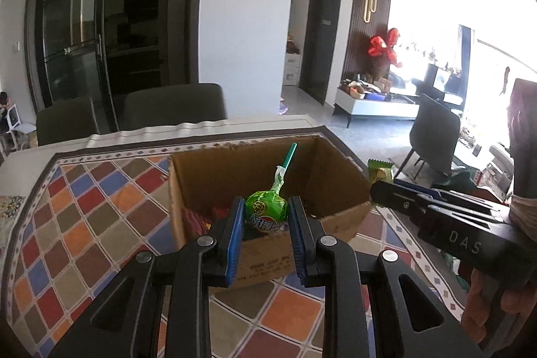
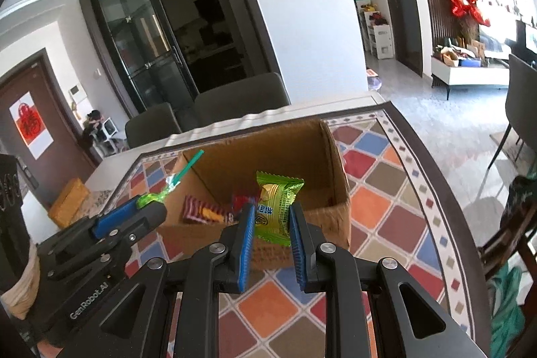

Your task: Organize snacks

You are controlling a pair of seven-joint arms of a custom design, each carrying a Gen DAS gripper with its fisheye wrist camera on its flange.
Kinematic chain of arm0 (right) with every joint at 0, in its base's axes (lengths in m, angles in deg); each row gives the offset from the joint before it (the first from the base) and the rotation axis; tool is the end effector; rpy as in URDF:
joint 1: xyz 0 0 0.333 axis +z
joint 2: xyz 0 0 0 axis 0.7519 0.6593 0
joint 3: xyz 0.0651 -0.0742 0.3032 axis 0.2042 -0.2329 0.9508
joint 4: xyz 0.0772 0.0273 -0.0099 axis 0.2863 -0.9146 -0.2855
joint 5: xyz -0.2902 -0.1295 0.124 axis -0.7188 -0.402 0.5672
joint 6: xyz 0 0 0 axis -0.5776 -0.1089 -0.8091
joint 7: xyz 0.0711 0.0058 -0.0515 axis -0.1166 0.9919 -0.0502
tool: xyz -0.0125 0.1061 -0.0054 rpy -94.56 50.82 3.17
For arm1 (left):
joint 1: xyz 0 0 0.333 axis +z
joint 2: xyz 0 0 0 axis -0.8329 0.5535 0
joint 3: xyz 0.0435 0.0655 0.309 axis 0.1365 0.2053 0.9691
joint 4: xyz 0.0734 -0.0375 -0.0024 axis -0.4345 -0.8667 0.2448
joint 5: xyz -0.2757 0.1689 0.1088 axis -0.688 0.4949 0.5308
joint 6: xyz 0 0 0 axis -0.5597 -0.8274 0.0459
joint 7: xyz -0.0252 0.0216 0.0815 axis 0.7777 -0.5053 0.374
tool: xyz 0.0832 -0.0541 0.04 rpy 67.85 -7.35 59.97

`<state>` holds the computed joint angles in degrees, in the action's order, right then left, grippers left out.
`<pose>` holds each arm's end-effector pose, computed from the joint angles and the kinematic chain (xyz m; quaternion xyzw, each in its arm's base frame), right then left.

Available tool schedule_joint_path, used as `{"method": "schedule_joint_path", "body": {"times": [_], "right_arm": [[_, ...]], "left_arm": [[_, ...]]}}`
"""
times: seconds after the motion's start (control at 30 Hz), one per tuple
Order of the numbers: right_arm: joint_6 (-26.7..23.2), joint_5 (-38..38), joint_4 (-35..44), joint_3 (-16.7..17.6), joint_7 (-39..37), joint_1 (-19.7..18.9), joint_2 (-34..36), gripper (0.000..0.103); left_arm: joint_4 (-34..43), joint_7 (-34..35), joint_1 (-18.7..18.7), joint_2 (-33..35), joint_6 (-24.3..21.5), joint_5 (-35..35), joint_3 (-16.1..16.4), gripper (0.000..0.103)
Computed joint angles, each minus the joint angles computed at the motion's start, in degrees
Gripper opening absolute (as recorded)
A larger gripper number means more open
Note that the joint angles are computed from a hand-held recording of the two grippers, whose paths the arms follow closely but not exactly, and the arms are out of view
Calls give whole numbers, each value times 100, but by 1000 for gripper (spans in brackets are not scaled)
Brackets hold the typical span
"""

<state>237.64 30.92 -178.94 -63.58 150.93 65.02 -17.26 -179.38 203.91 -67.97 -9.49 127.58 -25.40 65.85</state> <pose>0.4955 0.2303 0.5400 -0.5624 0.6926 -0.2309 0.3882 0.5125 -0.2121 0.5153 -0.4864 0.7376 -0.4136 0.2199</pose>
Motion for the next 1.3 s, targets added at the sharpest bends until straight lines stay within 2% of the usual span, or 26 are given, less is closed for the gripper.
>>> {"method": "schedule_joint_path", "body": {"times": [0.07, 0.13, 0.3, 0.53, 0.6, 0.63, 0.67, 0.7, 0.8, 0.87, 0.93, 1.03, 1.1, 1.2, 1.27, 1.3], "right_arm": [[-65, 87, 158, -10, -174, -2, 104, 22], [-135, 204, 324, -22, -381, 17, 210, 22], [-322, 684, 725, -66, -1033, 84, 495, 22], [-499, 1483, 1183, -101, -1898, 160, 845, 22], [-572, 1772, 1308, -91, -2164, 164, 946, 23], [-667, 1948, 1396, -66, -2366, 154, 1008, 27], [-808, 2124, 1486, -47, -2535, 152, 1064, 37], [-878, 2272, 1532, -45, -2638, 151, 1101, 41], [-923, 2240, 1517, -169, -2530, 256, 1096, 42], [-930, 2288, 1447, -170, -2549, 268, 1046, 42], [-865, 2325, 1338, -162, -2552, 273, 977, 47], [-788, 2172, 1176, -192, -2388, 320, 848, 49], [-708, 2104, 1010, -182, -2288, 328, 720, 49], [-609, 1859, 787, -176, -2058, 350, 535, 49], [-572, 1542, 612, -165, -1787, 371, 355, 49], [-557, 1416, 554, -149, -1678, 361, 291, 49]], "left_arm": [[61, -458, -115, 52, -77, 466, 227, 27], [158, -745, -114, 107, -210, 719, 310, 27], [536, -919, 74, 316, -645, 848, 287, 27], [1059, -1939, -67, 636, -1146, 1844, 652, 27], [1129, -2360, -146, 679, -1152, 2199, 796, 37], [1137, -2464, -144, 682, -1138, 2319, 817, 38], [1121, -2625, -184, 678, -1075, 2511, 885, 38], [1086, -2716, -188, 658, -1028, 2630, 902, 38], [908, -2947, -214, 564, -853, 2965, 957, 39], [729, -3308, -356, 471, -708, 3382, 1141, 40], [632, -3480, -349, 421, -635, 3585, 1168, 42], [378, -4182, -551, 243, -488, 4323, 1473, 46], [205, -4464, -528, 109, -388, 4638, 1488, 48], [-55, -5398, -643, -128, -207, 5723, 1739, 53], [-199, -5906, -600, -273, -91, 6330, 1778, 56], [-259, -6360, -569, -357, -36, 6857, 1817, 58]]}}
